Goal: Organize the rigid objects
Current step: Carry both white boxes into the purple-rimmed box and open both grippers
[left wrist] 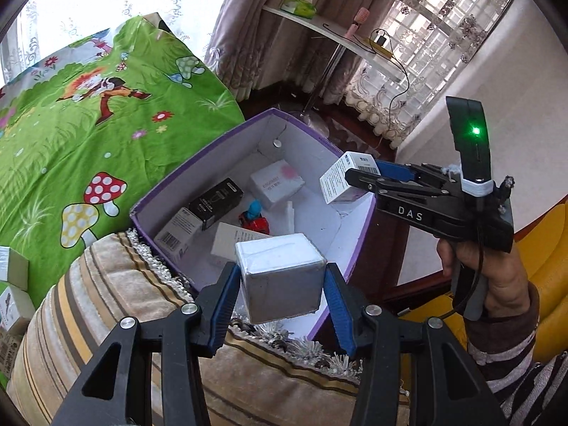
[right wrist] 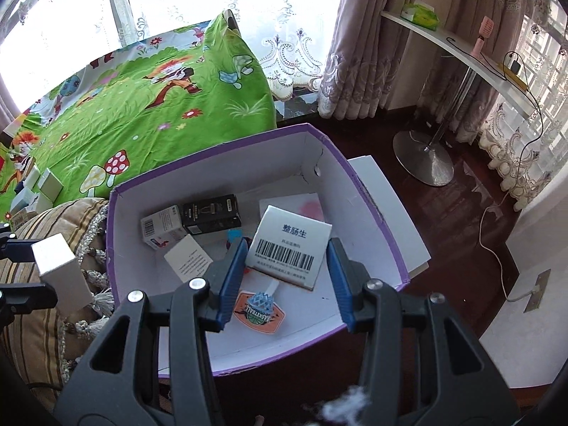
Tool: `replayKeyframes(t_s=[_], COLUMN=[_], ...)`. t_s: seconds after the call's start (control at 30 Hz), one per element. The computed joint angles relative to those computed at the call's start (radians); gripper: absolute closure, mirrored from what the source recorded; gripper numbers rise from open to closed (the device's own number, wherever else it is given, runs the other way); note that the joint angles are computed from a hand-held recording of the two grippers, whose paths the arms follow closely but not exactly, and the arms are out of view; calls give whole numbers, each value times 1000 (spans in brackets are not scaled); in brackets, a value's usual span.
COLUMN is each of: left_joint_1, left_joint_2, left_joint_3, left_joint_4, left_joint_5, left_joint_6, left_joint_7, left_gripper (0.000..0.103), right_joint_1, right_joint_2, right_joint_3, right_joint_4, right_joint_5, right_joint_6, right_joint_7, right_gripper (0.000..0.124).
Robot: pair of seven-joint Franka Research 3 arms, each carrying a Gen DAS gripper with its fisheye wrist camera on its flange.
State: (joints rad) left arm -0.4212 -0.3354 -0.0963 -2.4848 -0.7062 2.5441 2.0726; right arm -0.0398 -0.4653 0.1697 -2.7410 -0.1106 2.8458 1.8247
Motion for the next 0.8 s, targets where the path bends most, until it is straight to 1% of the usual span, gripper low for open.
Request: replayKeyframes(t_s=[0.13,0.2,0.27,0.4,0.47,0.5,0.57,0.67,0.73,0.8], left_joint_1=[-8,0,9,18,12,11,14,11,2,-13], left_joint_2=[23,29,29,2,-27,-42,-76,-125,-159,-191], left_joint_3=[9,6,1,0,10,13,13,25,45,70], left_joint_4=[19,23,23,12,-5,-13,-39,-82,-111,-143], left_joint_5=[-39,-52,-63,-87,-114,-121,-114,-85,-67,-40], left_joint_6=[-39,-55,-55,-36,-12,3,49,134,188,235], left_joint_7=[24,29,36,56,82,86,74,48,36,48], left_gripper=[53,49,46,41,39,35,31,29,28,28], right_joint_1=[0,0,-7,-11,-9,-6,4,35,49,39], right_joint_2=[-4,-5,-11,-16,-22,-21,-22,-24,-26,-28], right_joint_3=[-14,-22,-18,-13,-8,-8,-6,-12,-6,25], right_joint_4=[-8,-9,-14,-11,-10,-7,-4,2,7,17], right_joint_5=[14,21,22,24,24,26,32,56,67,57], right_joint_6=[-1,-2,3,4,7,11,18,37,52,66], right_joint_7=[-4,-8,-4,-2,0,-1,-4,-19,-24,-13], right_gripper=[72,64,58,57,55,54,53,50,48,45])
